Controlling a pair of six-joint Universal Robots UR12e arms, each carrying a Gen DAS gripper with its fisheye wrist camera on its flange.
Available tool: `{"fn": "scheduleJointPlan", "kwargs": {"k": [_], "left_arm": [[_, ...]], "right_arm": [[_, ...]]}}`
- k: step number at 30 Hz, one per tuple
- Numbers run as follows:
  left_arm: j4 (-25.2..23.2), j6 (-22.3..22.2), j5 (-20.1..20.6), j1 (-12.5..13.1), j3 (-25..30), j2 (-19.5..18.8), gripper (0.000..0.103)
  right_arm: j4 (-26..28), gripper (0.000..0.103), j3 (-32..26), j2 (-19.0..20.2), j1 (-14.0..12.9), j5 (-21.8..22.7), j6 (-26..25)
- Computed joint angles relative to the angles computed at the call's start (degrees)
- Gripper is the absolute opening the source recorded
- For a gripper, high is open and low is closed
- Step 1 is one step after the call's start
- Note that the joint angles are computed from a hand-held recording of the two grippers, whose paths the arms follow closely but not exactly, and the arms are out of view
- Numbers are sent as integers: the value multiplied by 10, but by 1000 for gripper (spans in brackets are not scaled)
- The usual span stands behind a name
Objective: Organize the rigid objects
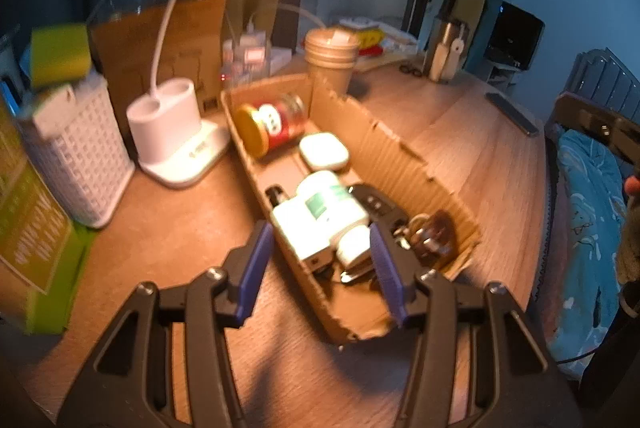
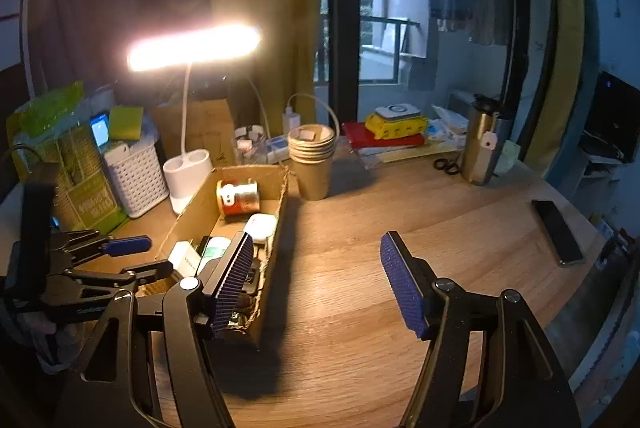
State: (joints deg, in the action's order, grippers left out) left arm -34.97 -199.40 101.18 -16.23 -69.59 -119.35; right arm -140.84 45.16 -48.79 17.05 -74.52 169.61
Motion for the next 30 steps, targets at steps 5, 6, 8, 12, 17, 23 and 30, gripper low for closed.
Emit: {"fn": "scheduleJointPlan", "kwargs": {"k": [5, 6, 8, 12, 17, 23, 30], "left_arm": [[38, 19, 16, -12, 3, 3, 70], [44, 26, 19, -14, 4, 3, 70], [55, 43, 27, -20, 11, 1, 70], [88, 64, 39, -28, 19, -2, 71], [141, 91, 64, -39, 26, -2, 76], [204, 102, 81, -46, 31, -5, 91], [251, 85, 124, -53, 35, -16, 95]], "right_arm": [[-33, 69, 16, -10, -2, -20, 5], [-38, 69, 19, -12, -2, -20, 5], [-43, 69, 22, -14, -3, -20, 7], [-55, 69, 27, -17, -3, -30, 8], [-79, 70, 37, -23, -4, -39, 15], [-135, 69, 56, -32, -6, -45, 36], [-186, 70, 67, -33, -3, -61, 47]]}}
